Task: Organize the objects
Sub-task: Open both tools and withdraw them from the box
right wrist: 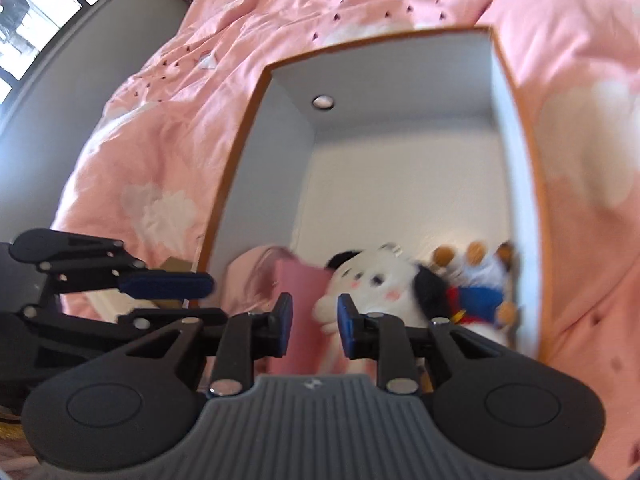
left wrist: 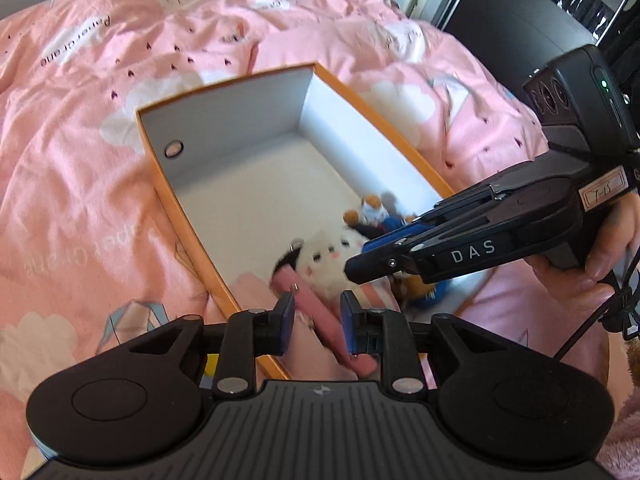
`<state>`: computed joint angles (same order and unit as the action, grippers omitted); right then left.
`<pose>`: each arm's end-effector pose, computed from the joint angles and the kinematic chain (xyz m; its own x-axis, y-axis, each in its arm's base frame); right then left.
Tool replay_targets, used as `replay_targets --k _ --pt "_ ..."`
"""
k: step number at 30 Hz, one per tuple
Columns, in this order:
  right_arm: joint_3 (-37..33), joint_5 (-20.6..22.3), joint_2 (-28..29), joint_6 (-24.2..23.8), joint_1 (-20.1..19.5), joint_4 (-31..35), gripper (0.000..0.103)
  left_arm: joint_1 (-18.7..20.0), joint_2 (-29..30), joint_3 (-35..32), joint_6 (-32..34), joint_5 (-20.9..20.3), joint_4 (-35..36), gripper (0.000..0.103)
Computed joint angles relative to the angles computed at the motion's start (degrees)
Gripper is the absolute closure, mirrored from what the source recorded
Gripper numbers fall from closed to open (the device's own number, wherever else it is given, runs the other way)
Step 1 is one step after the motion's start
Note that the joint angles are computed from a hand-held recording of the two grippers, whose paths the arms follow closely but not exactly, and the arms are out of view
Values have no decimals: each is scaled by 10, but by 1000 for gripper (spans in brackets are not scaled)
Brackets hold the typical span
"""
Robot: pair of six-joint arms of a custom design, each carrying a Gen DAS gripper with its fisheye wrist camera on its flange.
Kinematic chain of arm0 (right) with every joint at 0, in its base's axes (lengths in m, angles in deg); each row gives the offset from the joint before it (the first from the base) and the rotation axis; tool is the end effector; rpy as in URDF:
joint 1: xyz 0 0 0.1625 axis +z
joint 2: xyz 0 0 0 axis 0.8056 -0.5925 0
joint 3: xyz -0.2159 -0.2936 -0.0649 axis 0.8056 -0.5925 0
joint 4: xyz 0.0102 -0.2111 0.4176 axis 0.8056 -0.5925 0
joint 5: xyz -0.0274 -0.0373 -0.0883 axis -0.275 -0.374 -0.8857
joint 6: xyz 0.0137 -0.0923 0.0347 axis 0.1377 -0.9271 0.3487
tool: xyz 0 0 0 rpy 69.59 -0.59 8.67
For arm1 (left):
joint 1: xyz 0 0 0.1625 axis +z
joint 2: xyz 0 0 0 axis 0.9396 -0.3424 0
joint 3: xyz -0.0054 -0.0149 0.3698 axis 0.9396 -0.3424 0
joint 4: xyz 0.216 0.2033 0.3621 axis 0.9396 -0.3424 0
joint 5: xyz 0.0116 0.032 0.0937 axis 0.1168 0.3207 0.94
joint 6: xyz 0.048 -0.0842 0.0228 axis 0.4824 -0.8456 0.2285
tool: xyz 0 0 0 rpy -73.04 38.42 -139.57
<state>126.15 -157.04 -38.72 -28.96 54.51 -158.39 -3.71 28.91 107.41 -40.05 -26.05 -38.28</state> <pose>0.3659 -0.7874 0.1162 -0.8550 -0.3989 0.3314 -0.4517 0.8868 -0.0979 -0.1462 -0.7561 0.3299 -0.7515 0.5203 -0.4057 0.6044 0.7894 -0.1070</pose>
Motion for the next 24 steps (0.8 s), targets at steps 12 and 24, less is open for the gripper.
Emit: replay_targets --k 12,24 --pt "-161 -93 125 -143 -1 69 50 8 32 -7 -2 15 -38 75" --pt "-114 -127 99 -228 12 76 53 9 20 29 0 27 -64 76"
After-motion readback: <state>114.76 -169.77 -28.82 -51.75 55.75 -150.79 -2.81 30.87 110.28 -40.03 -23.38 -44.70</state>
